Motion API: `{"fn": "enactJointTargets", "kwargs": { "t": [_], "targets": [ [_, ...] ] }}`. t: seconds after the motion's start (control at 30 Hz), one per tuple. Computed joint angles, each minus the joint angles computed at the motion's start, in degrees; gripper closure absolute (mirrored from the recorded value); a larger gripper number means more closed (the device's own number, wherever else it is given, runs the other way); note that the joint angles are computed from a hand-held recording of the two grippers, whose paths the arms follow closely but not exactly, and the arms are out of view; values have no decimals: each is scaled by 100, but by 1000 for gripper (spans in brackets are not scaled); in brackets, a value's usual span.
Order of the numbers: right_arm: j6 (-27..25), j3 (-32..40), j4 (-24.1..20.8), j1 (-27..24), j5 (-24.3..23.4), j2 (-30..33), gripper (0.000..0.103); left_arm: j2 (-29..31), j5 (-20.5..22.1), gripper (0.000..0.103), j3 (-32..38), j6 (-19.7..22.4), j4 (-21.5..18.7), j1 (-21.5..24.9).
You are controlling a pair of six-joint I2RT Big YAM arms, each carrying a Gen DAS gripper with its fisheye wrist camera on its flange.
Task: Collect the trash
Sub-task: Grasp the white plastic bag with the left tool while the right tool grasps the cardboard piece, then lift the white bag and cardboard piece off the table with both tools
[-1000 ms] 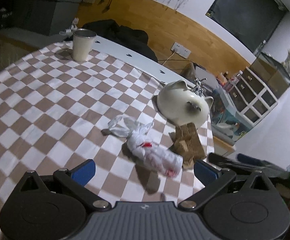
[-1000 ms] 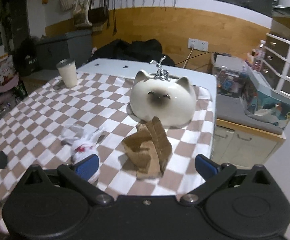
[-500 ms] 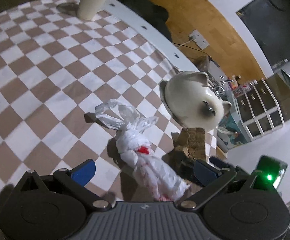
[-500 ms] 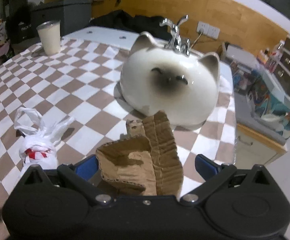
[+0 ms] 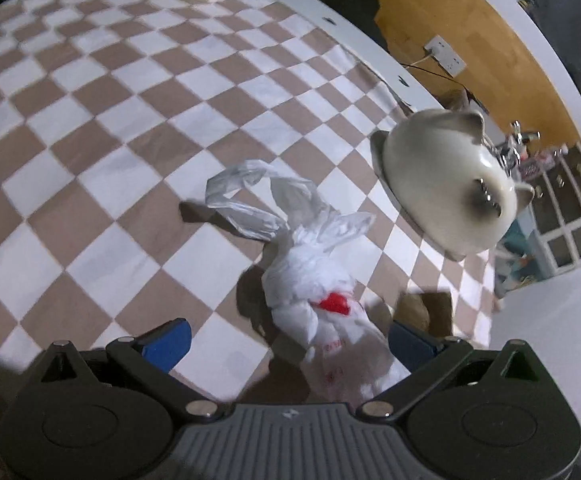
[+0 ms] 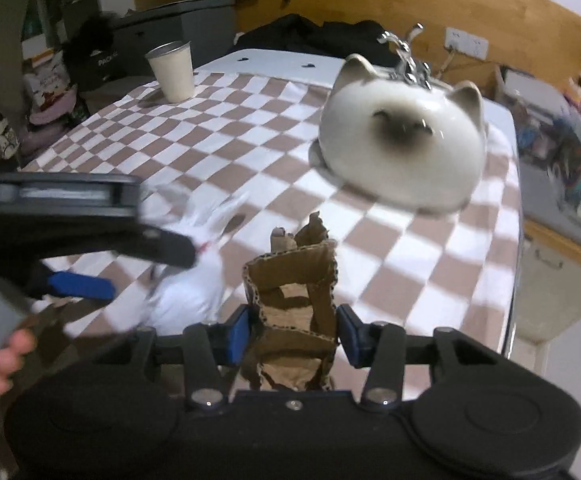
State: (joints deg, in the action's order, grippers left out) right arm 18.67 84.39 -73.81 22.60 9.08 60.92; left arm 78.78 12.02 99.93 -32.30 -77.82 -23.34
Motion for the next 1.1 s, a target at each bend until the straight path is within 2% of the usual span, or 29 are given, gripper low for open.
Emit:
{"fn": "enactJointTargets", "kwargs": {
  "t": [0.07, 0.2, 0.33, 0.43, 0.5, 0.57, 0.67, 0.77, 1.1],
  "targets": [
    [379, -84, -144, 161, 158, -159, 56, 151, -171, 0, 194, 19, -167, -91],
    [983, -173, -421, 429, 399, -393, 56, 483, -607, 0, 670, -220, -700, -326],
    [1348, -277, -530, 621, 553, -567, 56, 532, -965, 3, 728, -483, -816, -541],
    [1558, -306, -634, 717, 615, -660, 56, 526, -1133, 23, 758, -248, -833, -688],
    [1647, -311, -690, 718, 604, -706, 56, 482, -963, 48, 713, 101, -783, -707],
    [1714, -313, -757, 721, 580, -758, 57, 389, -779, 61, 606, 290, -732, -690],
    [1774, -307, -842, 763, 573, -809, 57, 122, -553, 63, 271, 399, -503, -616],
    [1856, -297, -926, 815, 550, -880, 57, -180, -468, 64, -21, 598, -454, -558],
    [2494, -54, -1579, 1468, 1004, -1059, 58, -1148, -864, 64, -554, 1165, -690, -762]
  ]
}}
